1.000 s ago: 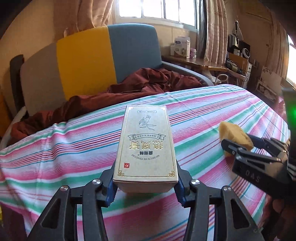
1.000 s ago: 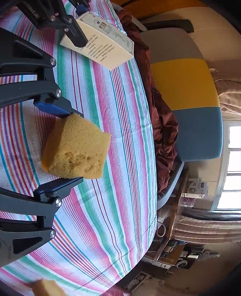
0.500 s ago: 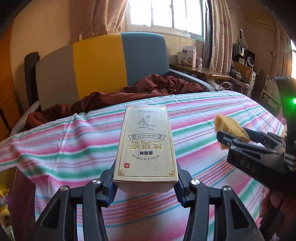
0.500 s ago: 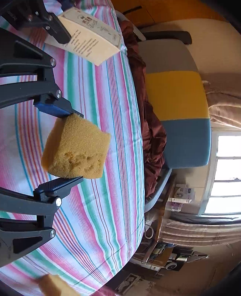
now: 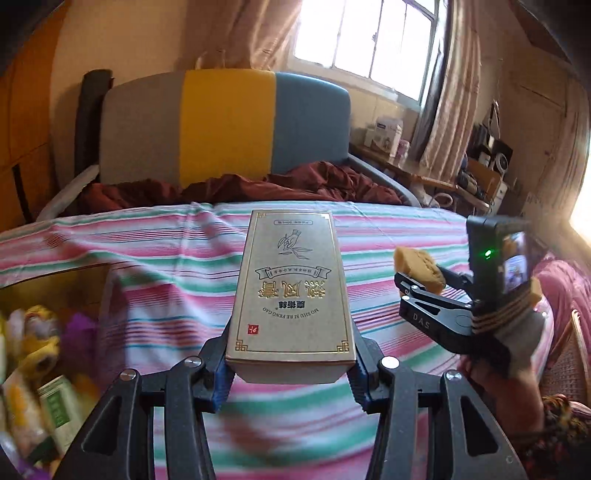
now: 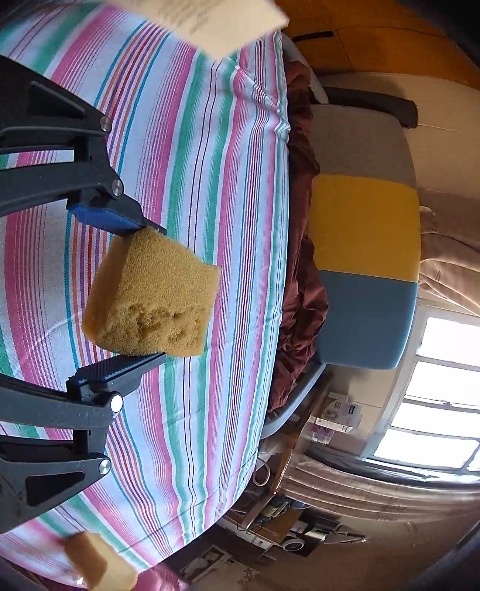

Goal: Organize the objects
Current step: 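Carry the cream box with left while right carries the sponge to the tray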

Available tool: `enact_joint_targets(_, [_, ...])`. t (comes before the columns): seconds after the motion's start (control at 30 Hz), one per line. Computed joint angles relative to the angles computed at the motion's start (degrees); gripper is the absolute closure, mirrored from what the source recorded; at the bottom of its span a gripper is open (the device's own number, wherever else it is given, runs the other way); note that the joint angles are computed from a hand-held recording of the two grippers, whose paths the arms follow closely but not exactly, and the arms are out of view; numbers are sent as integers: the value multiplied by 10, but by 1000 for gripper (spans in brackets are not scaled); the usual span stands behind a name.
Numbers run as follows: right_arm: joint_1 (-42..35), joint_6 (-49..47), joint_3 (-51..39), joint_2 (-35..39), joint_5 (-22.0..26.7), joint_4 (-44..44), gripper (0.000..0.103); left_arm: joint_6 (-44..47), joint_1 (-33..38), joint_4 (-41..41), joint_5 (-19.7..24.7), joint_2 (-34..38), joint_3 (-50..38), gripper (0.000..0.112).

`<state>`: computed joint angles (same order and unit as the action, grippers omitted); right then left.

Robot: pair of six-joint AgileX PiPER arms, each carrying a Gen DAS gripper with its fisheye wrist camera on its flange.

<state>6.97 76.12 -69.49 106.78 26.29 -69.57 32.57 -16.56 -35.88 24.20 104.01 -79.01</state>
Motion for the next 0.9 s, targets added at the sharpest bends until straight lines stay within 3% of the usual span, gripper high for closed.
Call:
enact_joint_targets(0.17, [9, 8, 2, -1, 14, -14, 44, 33, 70, -40, 31, -39, 33, 61])
enact_joint_targets(0.23, [16, 11, 5, -5, 18, -22, 44, 15, 96, -17, 44, -44, 35, 61])
enact_joint_targets(0.43, [40, -5, 19, -26, 15, -27, 44, 17, 207, -36, 127, -36, 19, 61])
enact_joint_targets(0.6, [68, -3, 33, -48, 9, -21, 44, 23, 275, -48, 139, -30, 11, 61])
enact_joint_targets(0.73, [97, 3, 37, -64, 9, -14, 44, 6, 321, -30, 171, 1, -22, 61])
enact_joint_targets(0.9, [135, 5, 30, -80, 8, -5, 44, -50, 355, 3, 241, 72, -98, 61])
